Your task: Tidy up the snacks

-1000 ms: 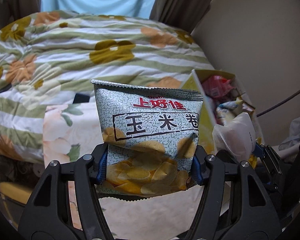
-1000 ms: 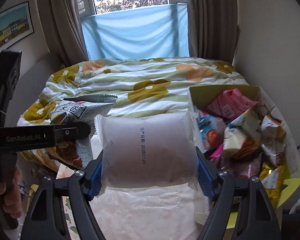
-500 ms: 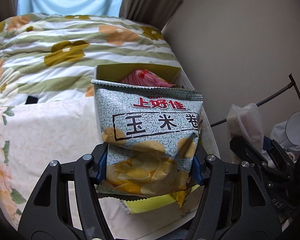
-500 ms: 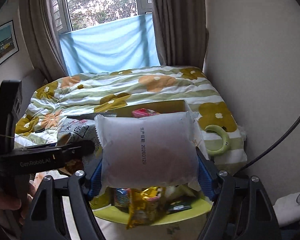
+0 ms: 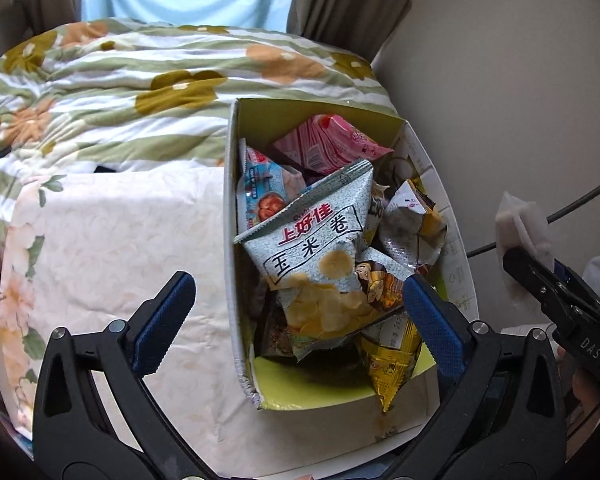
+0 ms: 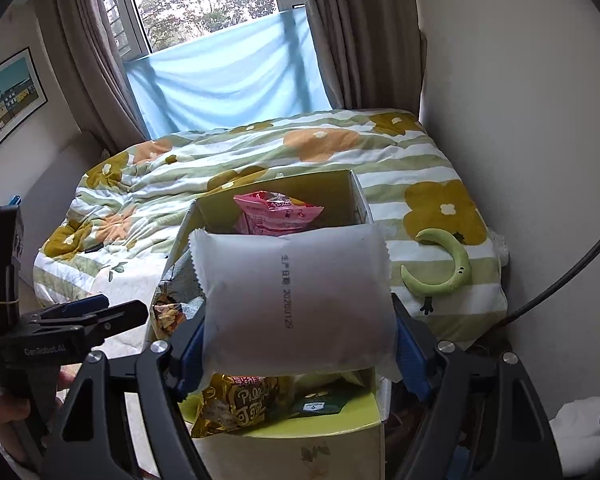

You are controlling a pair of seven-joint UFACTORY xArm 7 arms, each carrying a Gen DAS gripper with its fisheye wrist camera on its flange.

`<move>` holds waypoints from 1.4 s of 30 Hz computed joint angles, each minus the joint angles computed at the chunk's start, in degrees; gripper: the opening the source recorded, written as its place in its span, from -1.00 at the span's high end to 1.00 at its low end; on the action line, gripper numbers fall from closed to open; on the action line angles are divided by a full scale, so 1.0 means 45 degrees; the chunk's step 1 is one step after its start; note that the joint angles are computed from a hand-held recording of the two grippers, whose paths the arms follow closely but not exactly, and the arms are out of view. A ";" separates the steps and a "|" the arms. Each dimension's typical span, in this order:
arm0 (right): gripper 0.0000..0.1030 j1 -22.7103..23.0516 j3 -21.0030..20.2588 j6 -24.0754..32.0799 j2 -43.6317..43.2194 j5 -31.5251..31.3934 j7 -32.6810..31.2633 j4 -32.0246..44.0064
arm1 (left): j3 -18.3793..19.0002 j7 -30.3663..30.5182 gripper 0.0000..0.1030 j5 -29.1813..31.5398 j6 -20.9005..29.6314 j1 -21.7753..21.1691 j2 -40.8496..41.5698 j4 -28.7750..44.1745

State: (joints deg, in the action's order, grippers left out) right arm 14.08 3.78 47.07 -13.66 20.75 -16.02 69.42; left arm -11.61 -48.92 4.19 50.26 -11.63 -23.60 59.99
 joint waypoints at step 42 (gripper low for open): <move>-0.99 0.0929 0.1381 0.0182 -0.6336 -0.2094 0.3267 -0.2944 | -0.2628 -0.0080 -0.99 0.1881 0.6696 0.1619 -0.7748 0.0413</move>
